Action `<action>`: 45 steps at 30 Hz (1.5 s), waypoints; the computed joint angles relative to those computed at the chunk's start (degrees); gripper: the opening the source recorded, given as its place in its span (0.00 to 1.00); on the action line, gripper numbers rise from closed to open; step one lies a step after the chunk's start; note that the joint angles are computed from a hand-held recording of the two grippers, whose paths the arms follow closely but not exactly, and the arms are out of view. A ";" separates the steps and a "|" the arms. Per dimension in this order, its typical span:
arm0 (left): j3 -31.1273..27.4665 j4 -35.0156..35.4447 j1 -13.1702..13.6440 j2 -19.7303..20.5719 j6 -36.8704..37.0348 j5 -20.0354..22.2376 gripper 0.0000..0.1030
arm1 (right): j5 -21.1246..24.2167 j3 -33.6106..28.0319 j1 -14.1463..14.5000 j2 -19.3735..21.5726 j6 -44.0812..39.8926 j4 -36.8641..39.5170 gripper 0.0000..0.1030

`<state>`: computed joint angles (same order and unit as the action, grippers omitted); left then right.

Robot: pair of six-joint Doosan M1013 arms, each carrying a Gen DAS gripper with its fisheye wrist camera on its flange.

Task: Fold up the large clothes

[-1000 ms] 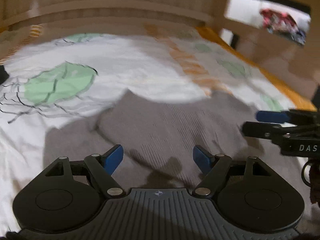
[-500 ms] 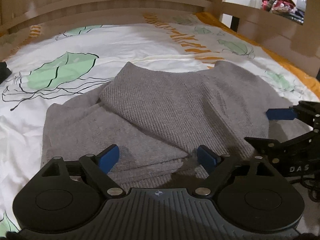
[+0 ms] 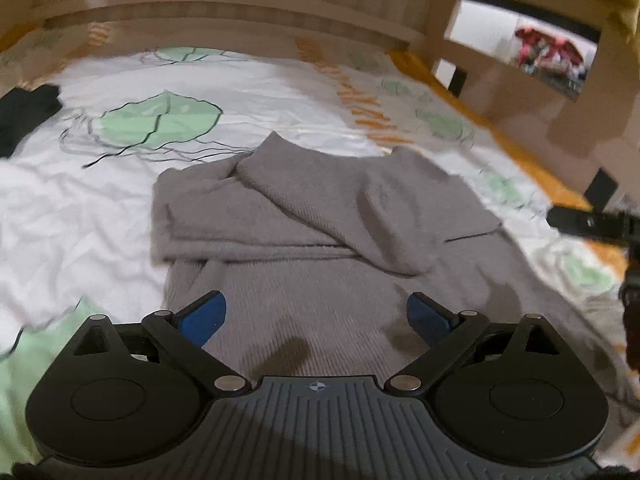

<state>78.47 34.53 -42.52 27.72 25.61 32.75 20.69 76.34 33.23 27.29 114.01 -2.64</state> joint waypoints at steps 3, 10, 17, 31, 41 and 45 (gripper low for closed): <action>2.82 1.66 -0.73 -2.40 -4.08 -0.57 0.96 | 0.51 2.89 -0.11 -2.57 2.49 0.25 1.00; 6.92 -4.30 -1.32 -4.99 -1.10 -0.09 1.00 | 6.27 8.25 -0.38 -6.95 6.57 0.58 1.00; 10.55 -11.96 -1.88 -6.09 -0.59 -1.43 1.00 | 10.33 12.96 0.40 -10.21 8.18 -1.42 0.99; 9.53 -19.68 -2.67 -4.60 9.27 0.62 1.00 | 6.97 16.54 0.44 -11.95 -2.06 12.20 1.00; 10.61 -19.41 -2.56 -5.15 5.59 -2.11 0.99 | 8.60 15.90 1.25 -11.41 -1.74 7.64 0.55; 10.49 -19.22 -2.52 -5.09 4.04 -2.28 0.99 | 7.22 16.97 0.39 -11.65 -2.09 10.49 0.19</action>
